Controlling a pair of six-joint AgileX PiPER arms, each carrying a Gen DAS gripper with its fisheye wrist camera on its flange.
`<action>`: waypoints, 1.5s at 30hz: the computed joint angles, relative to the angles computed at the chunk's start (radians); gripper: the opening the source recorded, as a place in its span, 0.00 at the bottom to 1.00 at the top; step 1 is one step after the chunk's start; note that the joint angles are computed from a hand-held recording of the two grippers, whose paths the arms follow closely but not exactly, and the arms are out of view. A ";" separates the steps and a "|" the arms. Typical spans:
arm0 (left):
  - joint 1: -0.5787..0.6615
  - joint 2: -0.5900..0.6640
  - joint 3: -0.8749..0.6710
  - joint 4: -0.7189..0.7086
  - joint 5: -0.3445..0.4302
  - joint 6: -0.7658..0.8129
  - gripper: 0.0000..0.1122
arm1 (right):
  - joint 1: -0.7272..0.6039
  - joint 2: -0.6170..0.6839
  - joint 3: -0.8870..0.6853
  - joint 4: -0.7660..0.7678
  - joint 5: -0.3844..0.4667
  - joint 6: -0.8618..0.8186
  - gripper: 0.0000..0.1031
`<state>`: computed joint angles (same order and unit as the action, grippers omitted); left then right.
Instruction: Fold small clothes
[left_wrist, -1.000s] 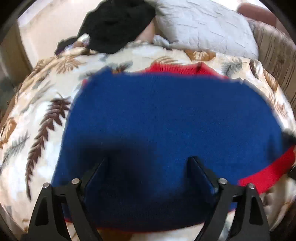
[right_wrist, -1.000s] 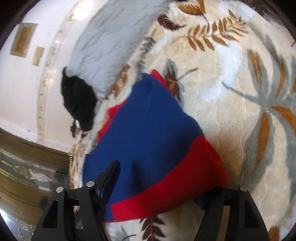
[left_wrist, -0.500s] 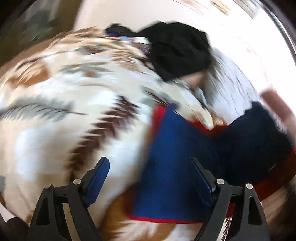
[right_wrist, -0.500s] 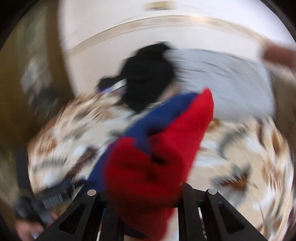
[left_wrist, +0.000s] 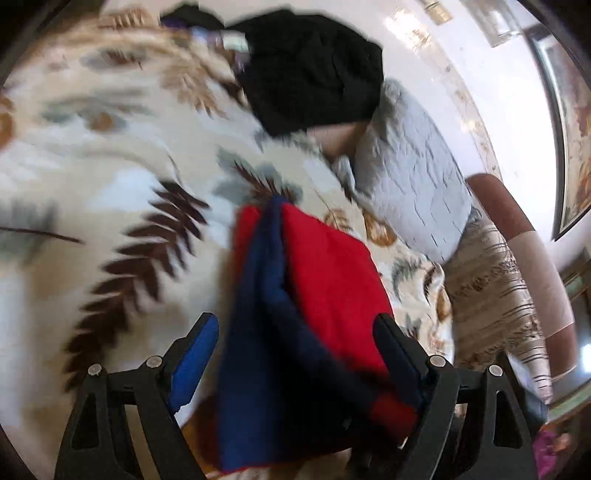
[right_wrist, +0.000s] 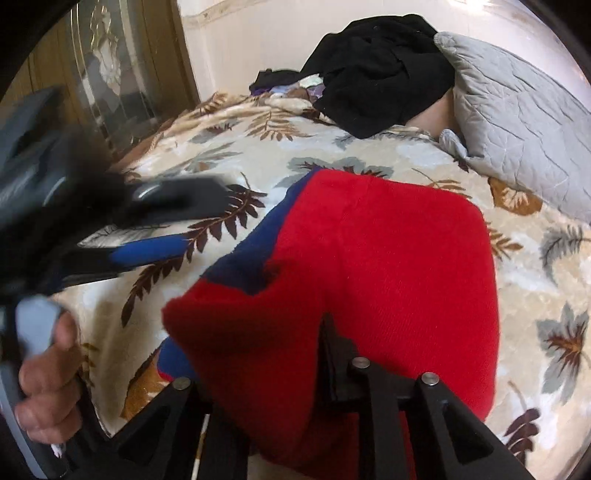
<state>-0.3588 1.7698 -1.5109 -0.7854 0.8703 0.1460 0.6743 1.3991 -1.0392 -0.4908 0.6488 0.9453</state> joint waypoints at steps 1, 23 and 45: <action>-0.008 0.046 -0.053 0.024 0.039 -0.041 0.76 | -0.016 -0.024 0.031 0.052 -0.063 -0.025 0.41; -0.073 -0.060 0.050 0.405 0.014 -0.227 0.05 | -0.197 -0.521 0.393 0.343 -0.172 -0.079 0.84; -0.292 -0.269 0.122 0.620 -0.068 -0.428 0.09 | -0.216 -0.639 0.470 0.312 -0.163 -0.003 0.88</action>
